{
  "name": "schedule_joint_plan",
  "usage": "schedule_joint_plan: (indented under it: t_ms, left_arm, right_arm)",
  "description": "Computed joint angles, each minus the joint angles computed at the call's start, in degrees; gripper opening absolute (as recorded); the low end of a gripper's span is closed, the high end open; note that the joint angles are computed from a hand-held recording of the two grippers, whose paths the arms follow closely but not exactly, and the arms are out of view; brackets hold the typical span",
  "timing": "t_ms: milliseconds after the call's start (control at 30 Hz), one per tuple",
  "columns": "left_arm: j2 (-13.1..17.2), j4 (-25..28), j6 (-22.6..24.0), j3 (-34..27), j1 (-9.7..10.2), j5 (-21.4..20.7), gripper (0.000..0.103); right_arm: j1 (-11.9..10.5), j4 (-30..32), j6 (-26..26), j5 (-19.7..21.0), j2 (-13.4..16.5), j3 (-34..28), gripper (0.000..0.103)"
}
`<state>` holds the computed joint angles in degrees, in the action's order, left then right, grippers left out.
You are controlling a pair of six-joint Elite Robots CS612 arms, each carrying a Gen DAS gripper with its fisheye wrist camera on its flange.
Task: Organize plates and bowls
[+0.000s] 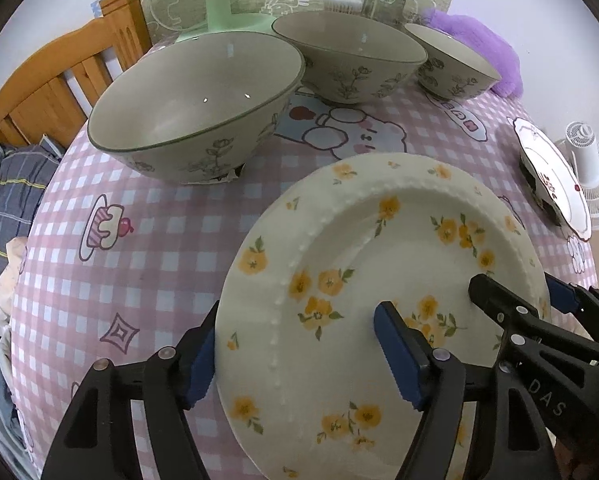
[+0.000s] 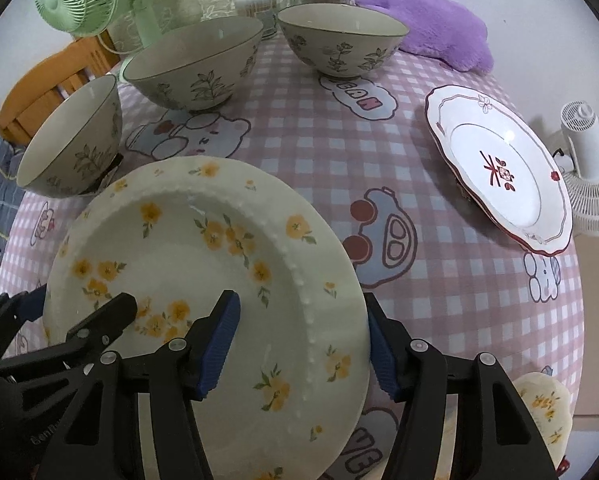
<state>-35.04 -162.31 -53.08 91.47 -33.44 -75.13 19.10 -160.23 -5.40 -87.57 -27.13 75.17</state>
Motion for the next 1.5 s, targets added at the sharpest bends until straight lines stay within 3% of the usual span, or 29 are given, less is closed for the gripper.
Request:
schedule_joint_plan:
  t_ms: [467, 900, 1100, 1500]
  left_arm:
    - [-2.9, 1.2, -0.1, 3.0, -0.56, -0.5, 0.074]
    - [-7.1, -3.5, 3.2, 7.9, -3.22, 1.0, 0.073]
    - [-7.9, -2.6, 4.3, 7.8, -5.52, 3.7, 0.073]
    - [-6.9, -0.1, 2.7, 3.9, -8.99, 4.7, 0.073]
  right_arm:
    - [0.5, 3.3, 1.7, -0.5, -2.3, 2.0, 0.063]
    - [0.7, -4.3, 7.0, -3.9, -8.8, 12.1, 0.063]
    - [-0.8, -7.0, 8.6, -2.6, -11.3, 16.3, 0.063]
    - [-5.1, -11.2, 5.6, -1.9, -14.5, 22.4, 0.063]
